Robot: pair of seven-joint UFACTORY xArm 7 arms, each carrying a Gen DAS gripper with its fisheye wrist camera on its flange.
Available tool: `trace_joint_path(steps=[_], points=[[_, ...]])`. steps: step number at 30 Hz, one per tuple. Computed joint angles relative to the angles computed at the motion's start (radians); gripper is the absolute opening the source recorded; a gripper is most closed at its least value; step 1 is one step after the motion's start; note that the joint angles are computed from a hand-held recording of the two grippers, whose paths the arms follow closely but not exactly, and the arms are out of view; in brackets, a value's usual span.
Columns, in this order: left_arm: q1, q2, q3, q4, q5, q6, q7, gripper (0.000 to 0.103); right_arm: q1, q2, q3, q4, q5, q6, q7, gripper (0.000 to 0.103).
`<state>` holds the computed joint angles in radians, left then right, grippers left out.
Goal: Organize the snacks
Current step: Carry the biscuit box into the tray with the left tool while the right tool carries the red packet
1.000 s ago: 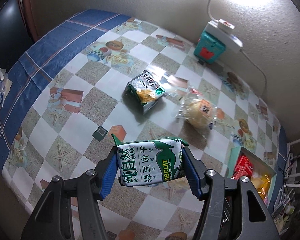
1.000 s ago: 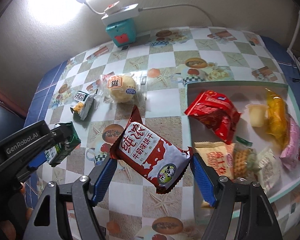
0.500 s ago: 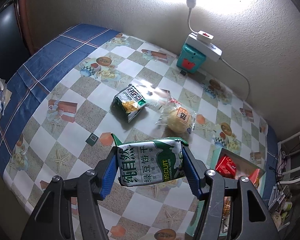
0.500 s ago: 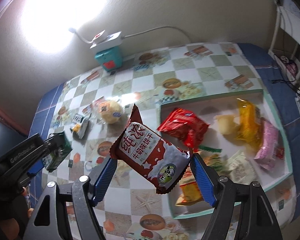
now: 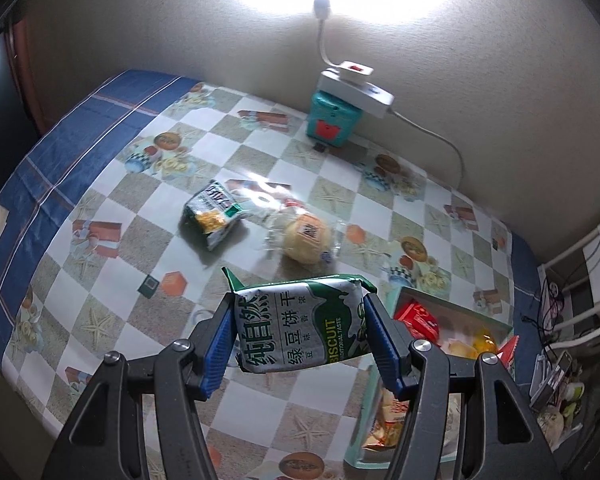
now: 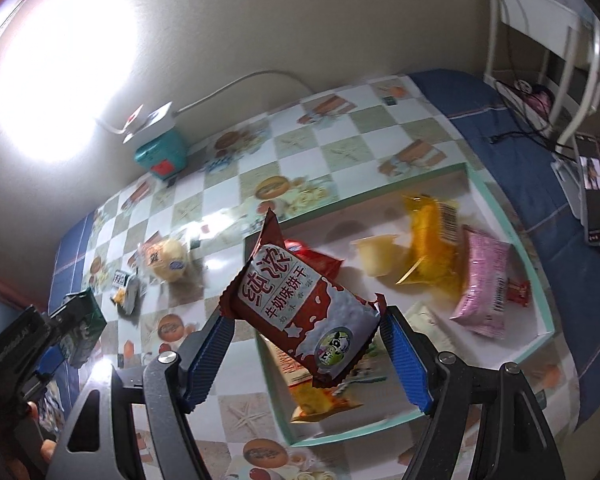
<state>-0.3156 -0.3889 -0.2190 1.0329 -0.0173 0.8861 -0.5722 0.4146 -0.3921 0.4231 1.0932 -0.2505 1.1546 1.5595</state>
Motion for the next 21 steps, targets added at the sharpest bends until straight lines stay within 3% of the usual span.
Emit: trace_joint_path(steps=[21], points=[[-0.124,0.112,-0.102,0.097,0.089,0.010,-0.003,0.063,-0.083,-0.294,-0.026,-0.214,0.137,0.083,0.022,0.078]])
